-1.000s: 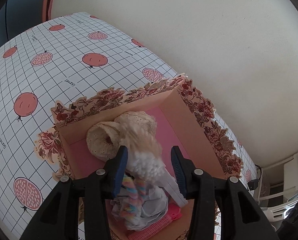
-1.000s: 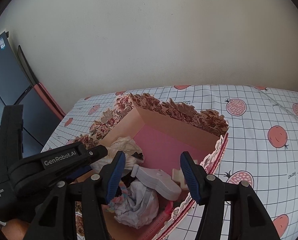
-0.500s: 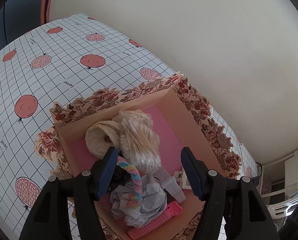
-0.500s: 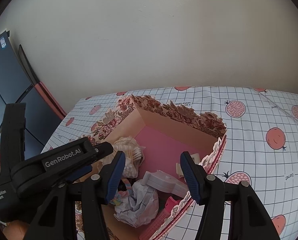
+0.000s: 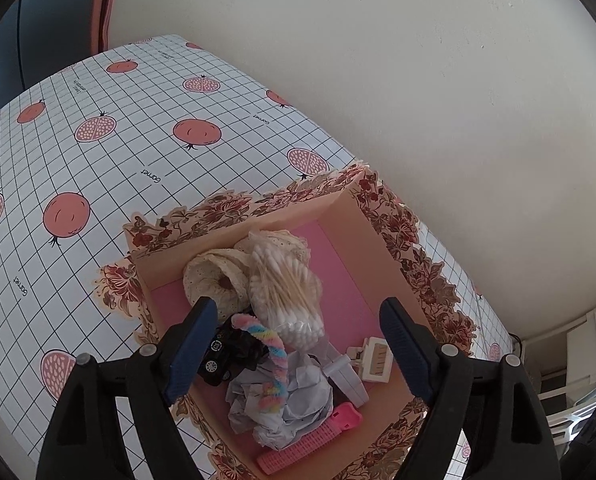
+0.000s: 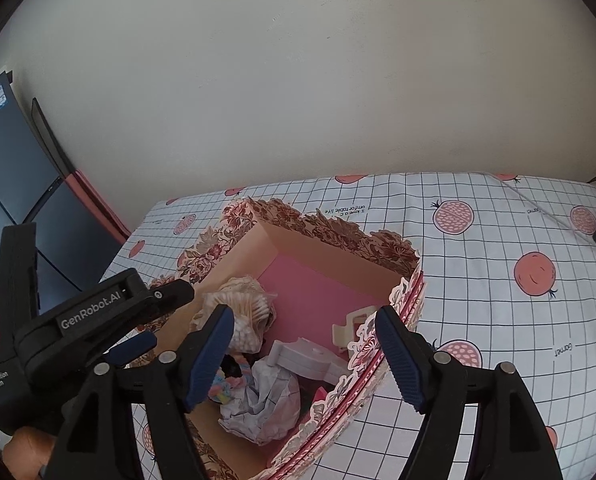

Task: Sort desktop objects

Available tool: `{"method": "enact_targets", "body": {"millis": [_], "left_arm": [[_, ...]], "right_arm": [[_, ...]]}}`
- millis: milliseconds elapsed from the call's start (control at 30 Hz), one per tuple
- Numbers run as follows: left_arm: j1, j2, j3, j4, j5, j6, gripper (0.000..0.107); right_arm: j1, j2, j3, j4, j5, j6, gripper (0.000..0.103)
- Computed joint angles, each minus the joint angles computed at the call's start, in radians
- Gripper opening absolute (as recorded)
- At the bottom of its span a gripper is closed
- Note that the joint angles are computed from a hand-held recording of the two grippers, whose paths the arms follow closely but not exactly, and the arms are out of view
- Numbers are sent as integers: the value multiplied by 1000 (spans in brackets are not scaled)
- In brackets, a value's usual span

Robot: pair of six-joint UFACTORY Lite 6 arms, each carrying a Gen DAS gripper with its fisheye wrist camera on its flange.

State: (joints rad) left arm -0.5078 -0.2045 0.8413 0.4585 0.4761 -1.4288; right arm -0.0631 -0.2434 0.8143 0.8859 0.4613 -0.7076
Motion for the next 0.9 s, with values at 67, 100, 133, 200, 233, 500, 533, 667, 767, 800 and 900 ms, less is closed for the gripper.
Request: {"method": "enact_targets", "body": {"millis": [67, 100, 133, 200, 233, 500, 533, 667, 767, 800, 900], "left_arm": [[-7, 0, 4, 6, 4, -4, 88], [-9, 1, 5, 6, 4, -4, 90], [-11, 2, 6, 7, 2, -5, 91], [-19, 8, 12, 10, 7, -12, 91], [-25, 16, 19, 16, 12, -16, 92], [-85, 44, 55, 116, 63, -111, 103], [-94, 44, 59, 123, 74, -117, 103], [-118, 51, 92, 77, 115, -60, 103], [-155, 54, 125, 67, 148, -38, 103], [-171, 58, 140, 69, 166, -43, 103], [-226, 64, 186, 89, 235, -82, 103]], "right_arm": [[-16, -8, -2, 3, 10, -8, 84], [-22, -8, -2, 2, 10, -7, 89], [-26, -9, -2, -6, 7, 1, 91], [-32, -6, 0, -27, -1, 28, 97], [-42, -4, 2, -23, 2, 24, 98], [-96, -6, 13, -42, 29, 7, 103], [-99, -11, 13, -60, 30, 22, 103], [-76, -47, 16, -319, -8, 266, 103], [-97, -63, 25, -424, 9, 354, 103], [-115, -69, 28, -427, 26, 356, 103], [-172, -96, 41, -420, 82, 338, 103]]}}
